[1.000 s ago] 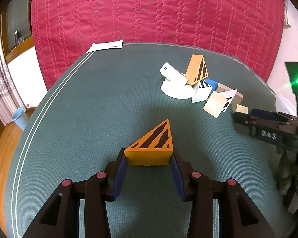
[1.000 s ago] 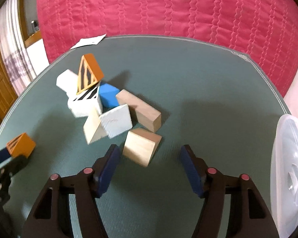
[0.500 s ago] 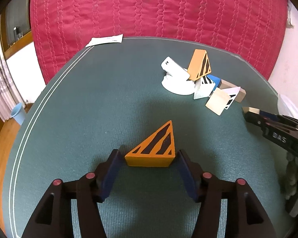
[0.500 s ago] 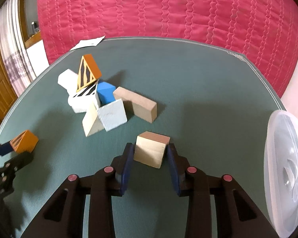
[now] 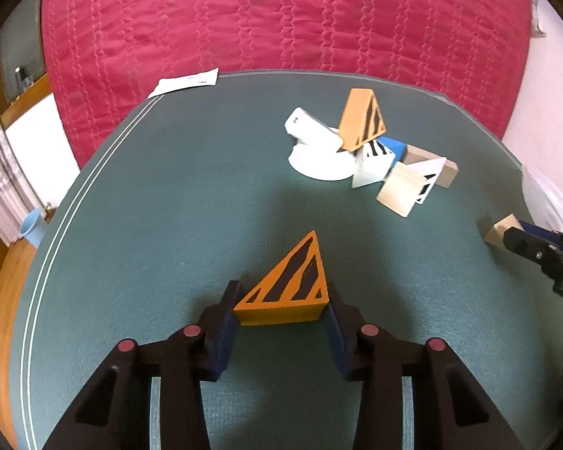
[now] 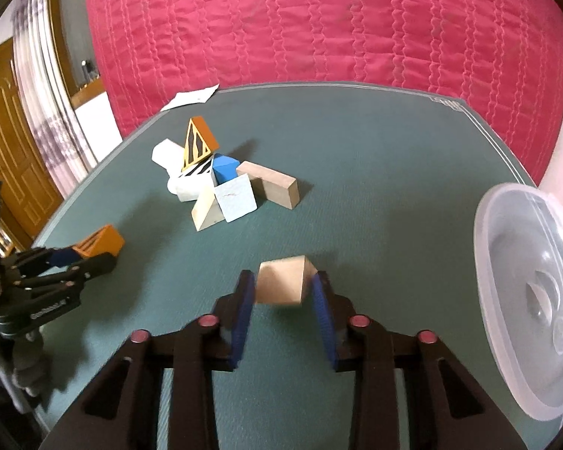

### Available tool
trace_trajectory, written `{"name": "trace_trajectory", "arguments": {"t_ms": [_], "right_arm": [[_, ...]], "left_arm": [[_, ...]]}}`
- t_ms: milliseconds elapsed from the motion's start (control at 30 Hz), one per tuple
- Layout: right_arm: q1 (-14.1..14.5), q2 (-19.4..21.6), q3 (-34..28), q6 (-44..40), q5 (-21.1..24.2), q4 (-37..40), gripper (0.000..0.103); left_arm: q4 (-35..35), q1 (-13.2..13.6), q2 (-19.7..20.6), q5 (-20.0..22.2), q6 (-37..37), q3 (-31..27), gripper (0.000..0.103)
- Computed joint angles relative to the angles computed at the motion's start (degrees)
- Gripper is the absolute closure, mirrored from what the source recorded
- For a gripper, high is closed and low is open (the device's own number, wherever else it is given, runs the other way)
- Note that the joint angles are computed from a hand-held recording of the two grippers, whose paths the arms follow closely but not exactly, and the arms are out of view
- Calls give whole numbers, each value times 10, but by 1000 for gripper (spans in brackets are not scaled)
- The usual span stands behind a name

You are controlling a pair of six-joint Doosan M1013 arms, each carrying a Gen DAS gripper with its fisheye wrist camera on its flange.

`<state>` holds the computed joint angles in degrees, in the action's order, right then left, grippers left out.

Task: Organize rigid objects
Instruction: 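Grasp the wooden cube with the right gripper while the left gripper holds the triangle, then carry the wooden cube into the clear bowl and release it with the right gripper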

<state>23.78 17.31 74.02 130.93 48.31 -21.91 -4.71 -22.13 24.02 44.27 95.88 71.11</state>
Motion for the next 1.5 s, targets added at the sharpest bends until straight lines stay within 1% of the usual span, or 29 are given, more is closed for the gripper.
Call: {"name": "trace_trajectory", "arguments": {"t_ms": [133,200,300,367,467,533,600,700,867,967,1000,1033,1067,1200,1333,1500], "right_arm": [[-5,-14,17,7,-15,6,75],[-7,-17,22,5,-15,10,75],[-11,-17,27,-3,-12,33,74],[-11,-18,30,-3,-8,33,72],[-10,-22,36,-2,-11,34,67],[-11,-23,36,-10,-12,41,56],[-8,-20,33,-19,-10,41,56],[-5,-9,19,-23,15,39,56],[-3,6,-3,-17,32,40,56],[7,22,-22,-3,56,-4,56],[9,26,-27,-1,63,-19,58],[13,30,-31,3,71,-34,66],[17,33,-33,8,80,-54,70],[16,26,-24,13,74,-56,71],[15,7,-2,25,48,-60,71],[14,-22,25,76,29,-97,71]], "left_arm": [[-10,0,-6,-18,13,8,59],[0,-3,-10,-26,11,14,59],[-6,-7,-13,-26,18,18,59],[-12,-8,-15,-24,24,21,59],[-17,-12,-20,-25,34,27,59],[-20,-13,-20,-25,38,27,59],[-24,-13,-21,-26,42,28,59],[-27,-12,-20,-26,42,26,59],[-29,-12,-19,-23,41,25,59],[-31,-12,-20,-23,42,28,59],[-33,-12,-21,-24,42,29,59],[-34,-12,-22,-25,42,30,59],[-35,-12,-22,-26,42,30,59],[-34,-12,-22,-26,43,30,59],[-37,-15,-23,-27,46,31,59],[-42,-20,-25,-28,52,34,59]]}}
